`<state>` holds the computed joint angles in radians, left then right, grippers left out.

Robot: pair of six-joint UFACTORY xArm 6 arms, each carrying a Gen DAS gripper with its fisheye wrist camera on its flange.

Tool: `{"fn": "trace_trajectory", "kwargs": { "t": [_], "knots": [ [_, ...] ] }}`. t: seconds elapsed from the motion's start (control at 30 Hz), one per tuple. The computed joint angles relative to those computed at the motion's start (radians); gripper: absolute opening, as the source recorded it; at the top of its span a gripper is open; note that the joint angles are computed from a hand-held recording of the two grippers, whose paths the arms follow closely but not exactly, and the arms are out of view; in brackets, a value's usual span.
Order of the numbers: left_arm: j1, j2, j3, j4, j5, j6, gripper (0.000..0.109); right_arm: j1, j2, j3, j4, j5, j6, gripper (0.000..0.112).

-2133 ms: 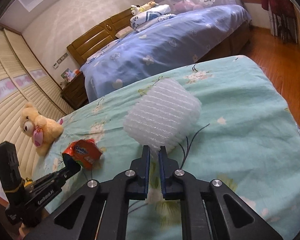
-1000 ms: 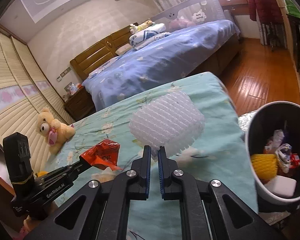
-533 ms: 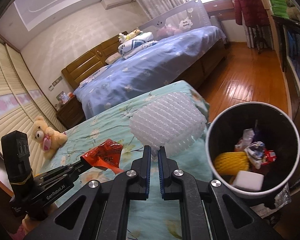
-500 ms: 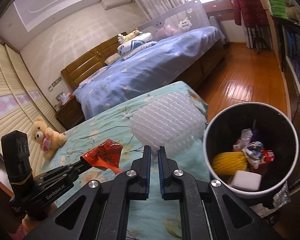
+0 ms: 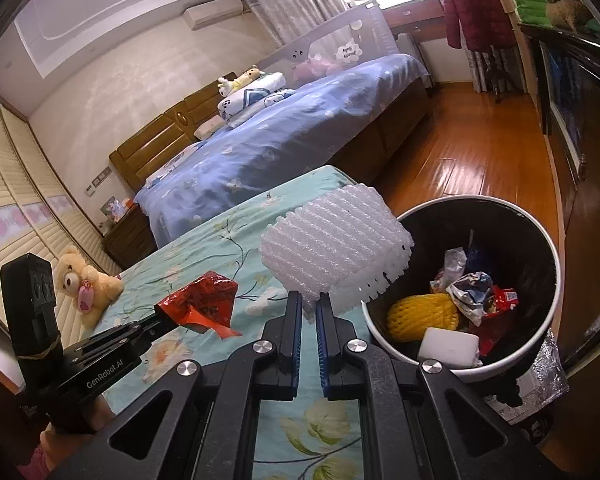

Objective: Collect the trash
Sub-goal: 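Carry the orange snack bag over the bin with the left tool while the right carries the mesh sleeve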

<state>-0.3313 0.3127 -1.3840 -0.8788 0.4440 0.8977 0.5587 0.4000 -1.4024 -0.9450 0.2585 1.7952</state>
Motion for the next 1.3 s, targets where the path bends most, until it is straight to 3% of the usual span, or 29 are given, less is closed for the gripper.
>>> {"fn": "trace_trajectory", "kwargs": {
  "t": [1.3],
  "knots": [
    [-0.091, 0.061, -0.085, 0.057, 0.006, -0.042, 0.0, -0.051, -0.13, 0.178, -0.115, -0.005, 0.162, 0.007]
  ]
}}
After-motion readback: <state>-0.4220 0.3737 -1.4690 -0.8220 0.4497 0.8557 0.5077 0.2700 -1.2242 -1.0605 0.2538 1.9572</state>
